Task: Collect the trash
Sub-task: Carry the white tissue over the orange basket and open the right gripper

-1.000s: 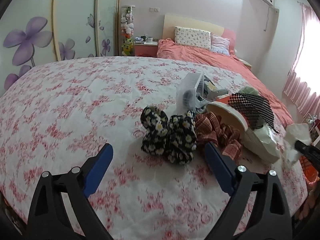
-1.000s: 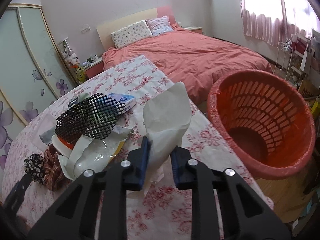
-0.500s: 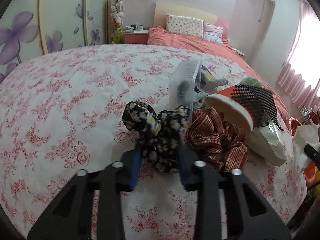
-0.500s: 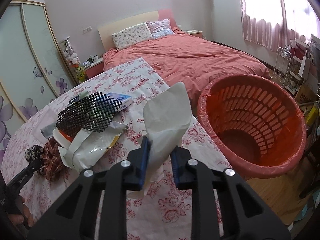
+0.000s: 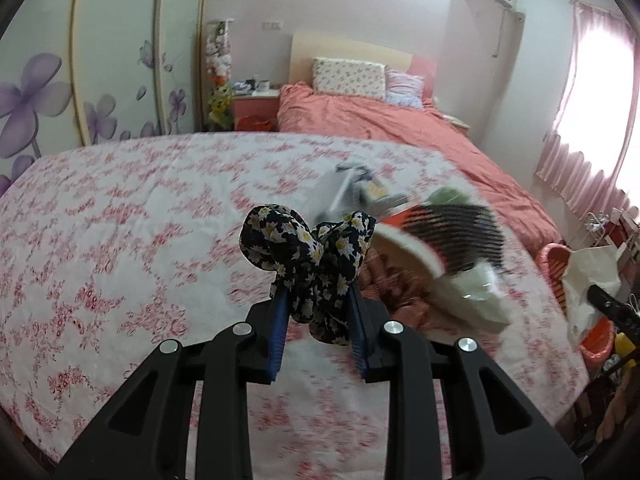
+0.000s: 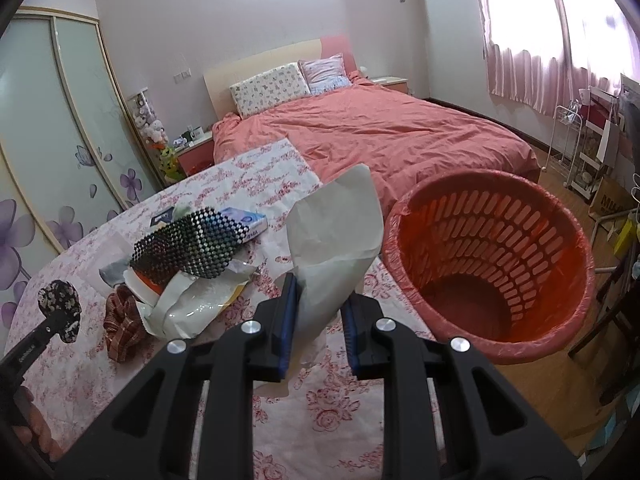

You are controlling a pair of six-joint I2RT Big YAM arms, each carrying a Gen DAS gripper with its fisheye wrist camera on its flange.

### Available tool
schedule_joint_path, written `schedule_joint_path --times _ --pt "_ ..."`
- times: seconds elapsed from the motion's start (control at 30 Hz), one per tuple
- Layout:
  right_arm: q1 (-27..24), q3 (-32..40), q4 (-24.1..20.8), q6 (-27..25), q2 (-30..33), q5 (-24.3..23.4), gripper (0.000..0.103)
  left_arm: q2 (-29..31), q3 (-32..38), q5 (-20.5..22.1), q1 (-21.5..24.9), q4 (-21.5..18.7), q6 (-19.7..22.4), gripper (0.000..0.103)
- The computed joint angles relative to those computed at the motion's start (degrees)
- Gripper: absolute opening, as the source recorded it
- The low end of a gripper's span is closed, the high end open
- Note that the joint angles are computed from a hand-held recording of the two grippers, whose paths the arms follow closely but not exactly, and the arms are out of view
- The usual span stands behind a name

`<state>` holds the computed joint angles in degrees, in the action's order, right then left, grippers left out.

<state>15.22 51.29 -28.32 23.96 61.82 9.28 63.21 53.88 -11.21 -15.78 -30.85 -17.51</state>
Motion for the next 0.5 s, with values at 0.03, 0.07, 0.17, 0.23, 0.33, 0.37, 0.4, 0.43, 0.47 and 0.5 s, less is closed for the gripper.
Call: schedule_joint_path --times 0.03,0.07,0.17,0.23,0.33,0.37,0.4,0.43,0.47,0.5 --pt "-0.35 -0.15 -0.01 -0.22 -0.53 -0.06 0.022 -0.28 0.39 0.08 -0.83 0.04 -0.04 0.027" --pt "-0.64 -0.33 0.03 -0.40 -1.01 -0.01 0.022 -0.34 0.65 0.23 -1.33 0.12 -0.02 0.027" --pt "-1.74 -0.87 0.23 -1.08 -2.31 0.05 0.022 0.01 2.02 1.11 -3.51 0.28 0.04 0.027" --pt "-2.71 -1.30 0.44 -1.79 -3.36 0.35 0.022 0.88 3.24 2.53 -5.22 0.43 -0.08 0.027" --pt "-4.27 -1.58 0.57 -2.78 -4.52 0.57 0.022 2.15 4.54 3.90 -7.43 0.88 -0.31 0.027" --pt "-5.09 -1.78 0.68 -3.18 -5.07 0.59 0.022 3.12 5.40 4.27 -8.72 1.21 -0.14 0.027" --pt "-5.57 -1.86 0.74 -3.37 -5.34 0.67 0.022 3.59 5.75 4.39 -9.70 1.52 -0.12 0.027" --pt "-6.32 -2.06 0.96 -3.75 -5.81 0.99 0.022 4.15 6.22 4.62 -10.40 1.78 -0.01 0.027" --pt "-6.80 -2.13 1.13 -4.03 -6.02 1.16 0.022 5.26 7.11 5.16 -11.62 2.25 0.34 0.027" --pt "-7.39 -2.30 1.34 -4.39 -6.38 1.38 0.022 5.95 7.72 5.57 -12.28 2.44 0.60 0.027"
